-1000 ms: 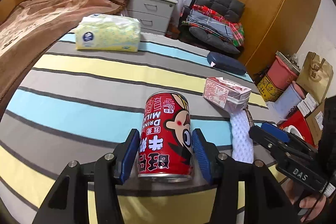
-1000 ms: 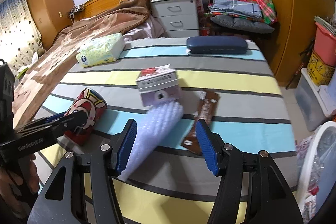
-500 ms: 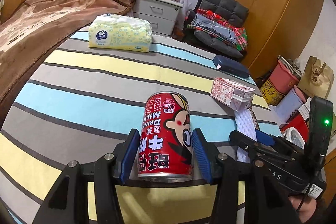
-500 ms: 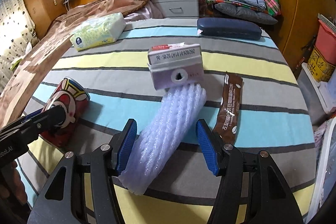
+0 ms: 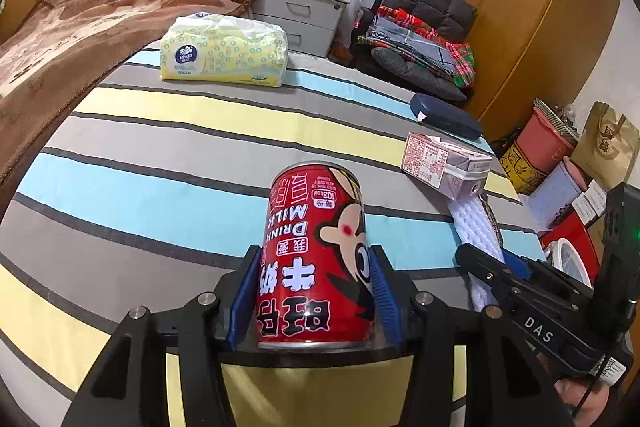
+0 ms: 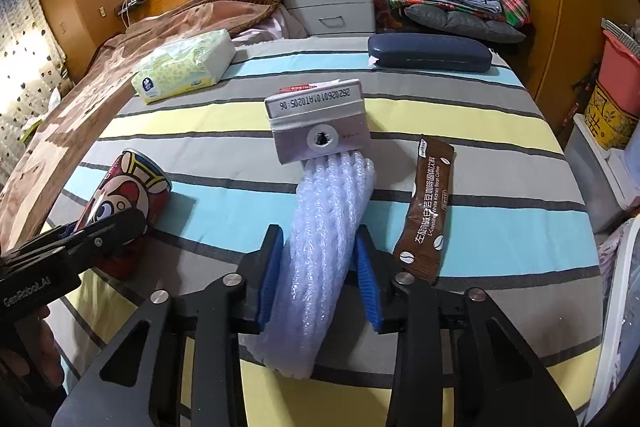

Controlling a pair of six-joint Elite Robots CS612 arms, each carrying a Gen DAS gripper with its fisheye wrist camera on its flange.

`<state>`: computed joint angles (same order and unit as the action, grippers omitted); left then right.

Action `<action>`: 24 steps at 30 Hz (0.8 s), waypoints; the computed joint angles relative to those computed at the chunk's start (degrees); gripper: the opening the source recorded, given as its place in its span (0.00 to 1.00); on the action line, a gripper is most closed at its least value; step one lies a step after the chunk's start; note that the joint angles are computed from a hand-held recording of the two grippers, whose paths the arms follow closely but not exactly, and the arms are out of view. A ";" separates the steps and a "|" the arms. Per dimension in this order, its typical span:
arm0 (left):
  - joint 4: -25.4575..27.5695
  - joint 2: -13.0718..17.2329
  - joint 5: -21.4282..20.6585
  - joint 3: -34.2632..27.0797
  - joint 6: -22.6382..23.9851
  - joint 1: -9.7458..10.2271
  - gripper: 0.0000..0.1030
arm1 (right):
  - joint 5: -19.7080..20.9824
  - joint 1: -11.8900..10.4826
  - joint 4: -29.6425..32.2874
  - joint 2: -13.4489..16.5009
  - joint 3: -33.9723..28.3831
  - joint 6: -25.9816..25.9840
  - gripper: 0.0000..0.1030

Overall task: Collect trash
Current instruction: 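Carry the red can and white foam net over the white bin with both grippers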

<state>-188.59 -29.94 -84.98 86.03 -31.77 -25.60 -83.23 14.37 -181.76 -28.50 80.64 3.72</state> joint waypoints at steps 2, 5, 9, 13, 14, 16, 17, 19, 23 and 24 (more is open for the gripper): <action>-0.07 -0.12 0.40 0.23 -0.17 -0.15 0.51 | -0.01 0.00 -0.38 -0.04 0.17 0.05 0.30; -0.29 -0.31 0.50 0.59 -0.26 -0.21 0.51 | -0.09 -0.03 -0.76 -0.23 0.65 -0.33 0.28; -0.81 -0.90 1.26 1.54 -0.04 -0.57 0.51 | 0.25 -0.11 -1.11 -0.43 1.15 -0.27 0.27; -1.52 -1.42 1.52 2.46 0.21 -1.02 0.51 | 0.62 -0.23 -1.99 -0.83 2.08 -0.29 0.26; -1.71 -1.60 1.79 2.81 0.31 -1.24 0.51 | 0.79 -0.28 -2.15 -0.95 2.35 -0.19 0.26; -1.75 -1.82 1.96 3.12 0.20 -1.48 0.51 | 0.90 -0.33 -2.76 -1.18 2.89 -0.09 0.26; -1.93 -1.93 1.88 3.31 0.19 -1.57 0.51 | 0.82 -0.33 -3.02 -1.26 3.07 0.07 0.26; -2.17 -2.24 2.29 3.81 0.25 -1.91 0.51 | 1.09 -0.41 -3.56 -1.48 3.51 0.38 0.26; -2.85 -3.02 2.81 4.95 0.94 -2.69 0.51 | 1.22 -0.47 -5.23 -1.97 4.57 0.77 0.26; -3.00 -3.17 2.89 5.16 0.97 -2.83 0.51 | 1.30 -0.53 -5.84 -2.16 4.98 0.95 0.26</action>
